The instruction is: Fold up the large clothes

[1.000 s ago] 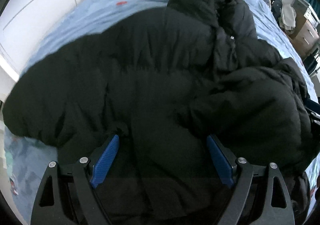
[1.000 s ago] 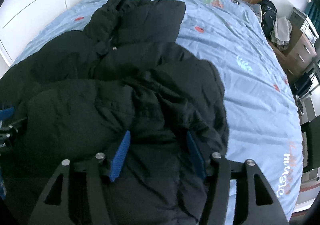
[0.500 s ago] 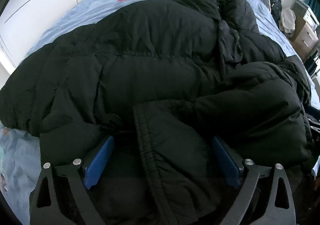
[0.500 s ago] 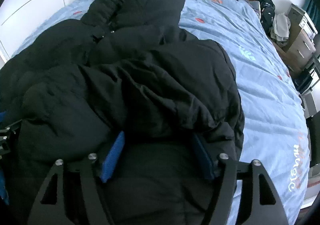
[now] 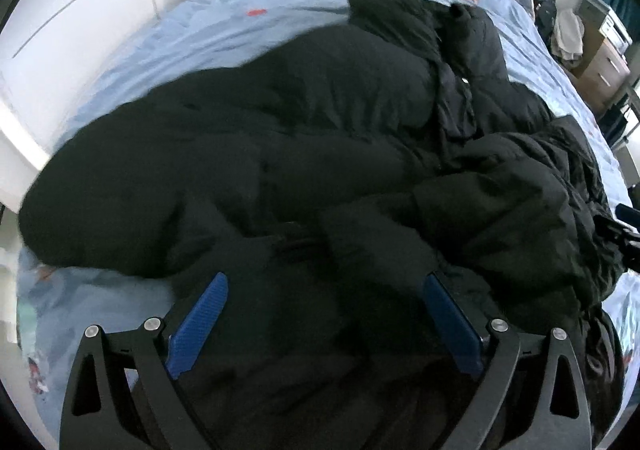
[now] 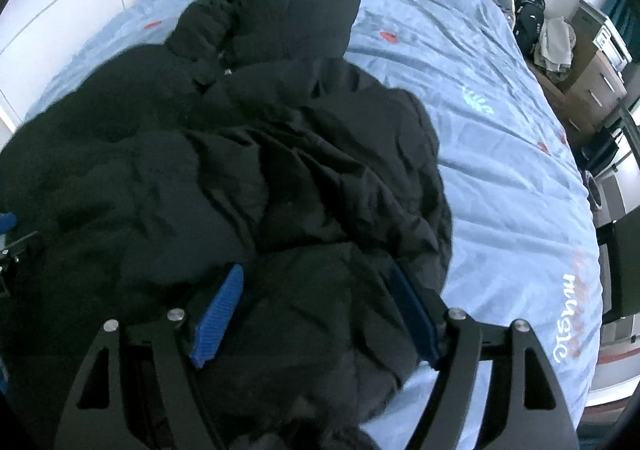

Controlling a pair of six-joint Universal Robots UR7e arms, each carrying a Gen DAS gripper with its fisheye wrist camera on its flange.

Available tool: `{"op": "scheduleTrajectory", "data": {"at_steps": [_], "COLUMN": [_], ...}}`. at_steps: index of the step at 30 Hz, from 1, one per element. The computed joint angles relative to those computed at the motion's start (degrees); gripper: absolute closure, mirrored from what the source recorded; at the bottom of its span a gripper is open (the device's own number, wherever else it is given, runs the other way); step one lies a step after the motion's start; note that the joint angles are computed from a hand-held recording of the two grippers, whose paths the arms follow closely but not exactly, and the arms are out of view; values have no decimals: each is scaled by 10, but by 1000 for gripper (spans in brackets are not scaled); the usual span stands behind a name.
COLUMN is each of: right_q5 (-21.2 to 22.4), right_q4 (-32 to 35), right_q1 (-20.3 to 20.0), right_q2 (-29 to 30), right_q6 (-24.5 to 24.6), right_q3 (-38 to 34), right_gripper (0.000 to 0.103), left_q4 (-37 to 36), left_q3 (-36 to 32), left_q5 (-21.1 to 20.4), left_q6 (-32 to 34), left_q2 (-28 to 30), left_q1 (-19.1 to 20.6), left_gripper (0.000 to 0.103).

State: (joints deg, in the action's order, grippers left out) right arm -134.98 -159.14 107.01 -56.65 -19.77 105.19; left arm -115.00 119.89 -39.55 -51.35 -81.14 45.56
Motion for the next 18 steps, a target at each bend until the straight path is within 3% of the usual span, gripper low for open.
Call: {"op": "scheduleTrajectory", "data": {"at_steps": [18], "right_q5": [-34], "right_q4": [87], "right_q1": [101], "right_q2": [-60], "right_q6": [86], "right_q3": [-6], "right_gripper": [28], "left_q4": [304], "left_q3": [9], "left_q5": [16], "left_q6": [-254], "left_q2": [-227], "left_q1": [-68], "left_gripper": [6]}}
